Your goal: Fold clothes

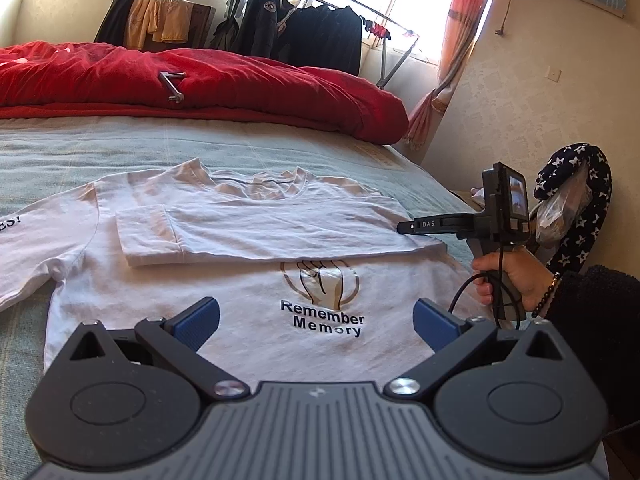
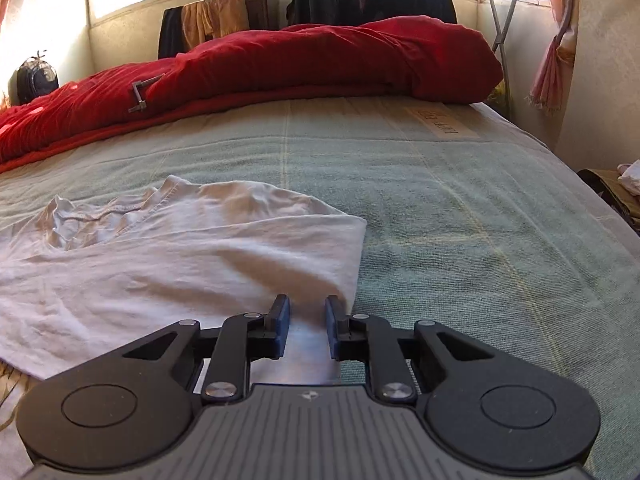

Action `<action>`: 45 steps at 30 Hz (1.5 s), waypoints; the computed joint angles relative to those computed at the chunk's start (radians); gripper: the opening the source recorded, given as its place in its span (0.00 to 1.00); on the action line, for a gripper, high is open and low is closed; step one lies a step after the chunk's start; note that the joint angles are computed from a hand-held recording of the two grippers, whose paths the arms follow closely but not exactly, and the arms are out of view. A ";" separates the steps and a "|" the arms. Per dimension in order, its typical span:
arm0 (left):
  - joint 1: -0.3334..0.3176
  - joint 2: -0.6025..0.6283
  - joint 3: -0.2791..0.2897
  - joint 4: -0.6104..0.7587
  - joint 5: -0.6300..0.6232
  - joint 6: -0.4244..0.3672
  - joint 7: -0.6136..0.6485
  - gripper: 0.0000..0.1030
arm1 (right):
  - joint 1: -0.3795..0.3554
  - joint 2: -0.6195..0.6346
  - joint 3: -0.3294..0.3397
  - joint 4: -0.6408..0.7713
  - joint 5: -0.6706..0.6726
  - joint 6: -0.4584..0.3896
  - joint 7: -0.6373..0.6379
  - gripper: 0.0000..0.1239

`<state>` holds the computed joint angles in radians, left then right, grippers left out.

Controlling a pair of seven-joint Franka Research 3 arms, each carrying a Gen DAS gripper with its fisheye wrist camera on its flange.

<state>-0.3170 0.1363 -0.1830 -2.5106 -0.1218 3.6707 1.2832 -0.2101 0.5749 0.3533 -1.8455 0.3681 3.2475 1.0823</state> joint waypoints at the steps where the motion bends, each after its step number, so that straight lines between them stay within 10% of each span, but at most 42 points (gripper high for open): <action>1: 0.001 -0.001 0.000 -0.001 0.003 0.000 -0.003 0.99 | 0.023 -0.004 -0.028 0.010 0.004 -0.004 0.029 0.16; 6: -0.001 0.001 0.000 -0.001 0.000 -0.002 0.000 0.99 | -0.053 0.004 0.064 0.058 0.044 -0.046 0.024 0.18; 16: -0.028 0.014 0.014 0.019 -0.059 -0.039 0.043 0.99 | 0.206 0.094 -0.232 0.230 0.073 -0.135 0.150 0.26; 23: -0.034 0.009 0.014 0.015 -0.069 -0.035 0.052 0.99 | -0.092 -0.035 0.139 0.013 0.130 -0.066 -0.118 0.37; 30: -0.038 0.010 0.012 0.016 -0.078 -0.038 0.059 0.99 | -0.119 -0.118 0.155 -0.139 0.188 -0.040 -0.223 0.38; 34: -0.044 0.014 0.016 0.021 -0.091 -0.041 0.068 0.99 | -0.368 -0.131 0.433 -0.232 0.247 0.021 -0.333 0.46; 39: -0.058 0.017 0.024 0.028 -0.127 -0.054 0.094 0.99 | -0.464 -0.156 0.536 -0.365 0.163 0.140 -0.312 0.47; 42: -0.059 0.020 0.025 0.031 -0.131 -0.058 0.096 0.99 | -0.650 -0.135 0.713 -0.477 0.044 0.238 -0.252 0.49; 45: -0.079 0.023 0.036 0.039 -0.170 -0.072 0.131 0.99 | -0.709 -0.172 0.757 -0.533 0.010 0.199 -0.202 0.53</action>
<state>-0.3961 0.1593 -0.1470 -2.4713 -0.2923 3.5984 1.4146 -0.9194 0.4025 1.1104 -2.3786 0.3786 3.4463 0.8807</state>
